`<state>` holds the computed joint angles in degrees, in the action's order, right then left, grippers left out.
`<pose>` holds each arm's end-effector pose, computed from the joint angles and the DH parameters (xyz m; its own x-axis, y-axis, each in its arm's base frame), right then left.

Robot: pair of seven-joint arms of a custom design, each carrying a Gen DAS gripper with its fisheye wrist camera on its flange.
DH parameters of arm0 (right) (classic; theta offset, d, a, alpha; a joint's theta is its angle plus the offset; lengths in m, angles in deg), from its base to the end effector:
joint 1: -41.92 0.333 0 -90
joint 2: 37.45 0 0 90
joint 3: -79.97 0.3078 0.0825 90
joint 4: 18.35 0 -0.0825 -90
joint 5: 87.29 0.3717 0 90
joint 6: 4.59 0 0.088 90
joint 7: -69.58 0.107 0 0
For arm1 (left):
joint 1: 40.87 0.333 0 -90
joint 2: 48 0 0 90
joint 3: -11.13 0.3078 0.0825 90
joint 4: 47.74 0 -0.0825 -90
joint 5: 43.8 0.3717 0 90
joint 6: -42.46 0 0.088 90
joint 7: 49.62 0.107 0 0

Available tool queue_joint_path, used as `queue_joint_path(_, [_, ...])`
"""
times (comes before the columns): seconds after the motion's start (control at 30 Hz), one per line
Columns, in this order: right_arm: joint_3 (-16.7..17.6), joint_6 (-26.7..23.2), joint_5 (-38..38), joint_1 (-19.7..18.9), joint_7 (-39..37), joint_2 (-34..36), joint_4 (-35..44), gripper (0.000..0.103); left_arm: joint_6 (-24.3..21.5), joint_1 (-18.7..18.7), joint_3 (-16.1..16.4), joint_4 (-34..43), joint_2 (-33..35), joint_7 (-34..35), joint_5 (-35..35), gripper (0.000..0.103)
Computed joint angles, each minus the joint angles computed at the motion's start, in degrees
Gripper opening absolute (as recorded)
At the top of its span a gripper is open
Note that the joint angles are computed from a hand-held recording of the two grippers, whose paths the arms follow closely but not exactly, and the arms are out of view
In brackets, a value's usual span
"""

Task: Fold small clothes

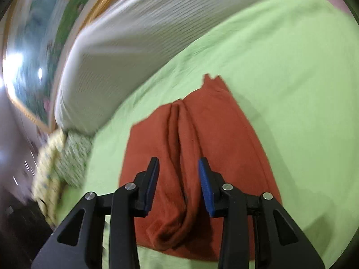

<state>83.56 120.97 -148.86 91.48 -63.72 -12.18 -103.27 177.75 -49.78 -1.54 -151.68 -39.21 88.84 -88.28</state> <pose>0.4528 0.5388 0.4627 -0.4985 -0.6380 -0.5869 -0.3164 0.7642 -0.5621 0.5818 -0.2321 0.4979 -0.7280 -0.6123 0.3085 -0.6411 0.4484 -0.6229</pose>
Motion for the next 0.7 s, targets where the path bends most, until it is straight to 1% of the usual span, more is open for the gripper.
queue_joint_path(0.03, [0.42, -0.21, 1.8, -0.88, -3.66, 0.87, 1.64, 0.038, 1.13, -0.49, 0.52, 1.16, 1.29, -3.34, 2.82, 0.072])
queue_joint_path(0.07, [1.08, -1.01, 4.95, -2.17, -10.61, 2.65, 4.93, 0.038, 1.75, -0.69, 1.1, 2.36, 2.7, -6.62, 5.19, 0.072])
queue_joint_path(0.1, [1.18, -2.71, 7.1, -2.43, -15.76, 4.33, 8.08, 0.038, 1.5, -0.86, 1.63, 4.31, 4.5, -10.34, 7.53, 0.072])
queue_joint_path(0.13, [0.79, -3.98, 8.12, -2.09, -19.02, 5.57, 10.41, 0.038, 0.97, -0.95, 2.07, 6.41, 6.34, -13.77, 9.55, 0.072])
queue_joint_path(0.17, [0.4, -4.14, 8.86, -2.15, -23.24, 6.95, 12.97, 0.038, 0.71, -0.43, 2.15, 7.1, 7.13, -14.92, 9.96, 0.072])
queue_joint_path(0.2, [0.31, -2.53, 10.1, -2.84, -27.19, 7.99, 14.62, 0.038, 0.48, -0.35, 2.26, 8.83, 8.76, -16.99, 10.88, 0.072])
queue_joint_path(0.23, [0.19, -1.97, 11.64, -3.15, -29.5, 8.78, 15.73, 0.038, -0.11, -0.69, 2.58, 11.03, 10.67, -19.65, 12.94, 0.072])
queue_joint_path(0.27, [0.33, -2.96, 14.25, -3.7, -33.11, 10.59, 18.64, 0.038, -0.23, -0.78, 2.55, 12.06, 11.6, -20.87, 14.18, 0.072])
queue_joint_path(0.33, [0.43, -3.86, 18.81, -4.79, -37.8, 13.16, 22.34, 0.038, -0.6, -1.38, 2.82, 14.76, 14.22, -24.14, 17.06, 0.072])
queue_joint_path(0.37, [0.85, -4.19, 21.72, -5.67, -40.13, 14.53, 24.08, 0.038, -1.2, -1.31, 2.62, 15.66, 15.12, -25.09, 17.54, 0.074])
queue_joint_path(0.43, [0.48, -3.66, 24.49, -6.0, -42.62, 16.13, 25.62, 0.038, -2.51, -0.99, 2.05, 17.21, 16.46, -26.77, 17.5, 0.075])
queue_joint_path(0.5, [0.07, -4.16, 27.34, -6.07, -44.92, 18.1, 27.92, 0.036, -2.39, -1.14, 1.74, 17.94, 17.26, -27.58, 17.99, 0.078])
queue_joint_path(0.53, [-0.56, -4.39, 28.02, -5.71, -45.48, 18.6, 28.54, 0.023, -2.19, -1.48, 1.87, 18.51, 17.92, -28.11, 18.85, 0.079])
queue_joint_path(0.57, [-1.13, -3.31, 28.55, -5.52, -45.67, 18.38, 27.8, 0.009, -3.09, -0.49, 1.92, 19.03, 18.12, -27.28, 18.77, 0.079])
queue_joint_path(0.6, [-2.12, -1.94, 28.23, -4.95, -44.54, 17.5, 26.19, 0.009, -3.64, -0.63, 1.74, 19.54, 18.34, -27.61, 19.03, 0.079])
queue_joint_path(0.7, [-4.33, -3.55, 26.22, -2.7, -42.66, 16.03, 25.59, 0.007, -4.54, -0.69, 1.12, 20.35, 18.12, -27.28, 19.13, 0.079])
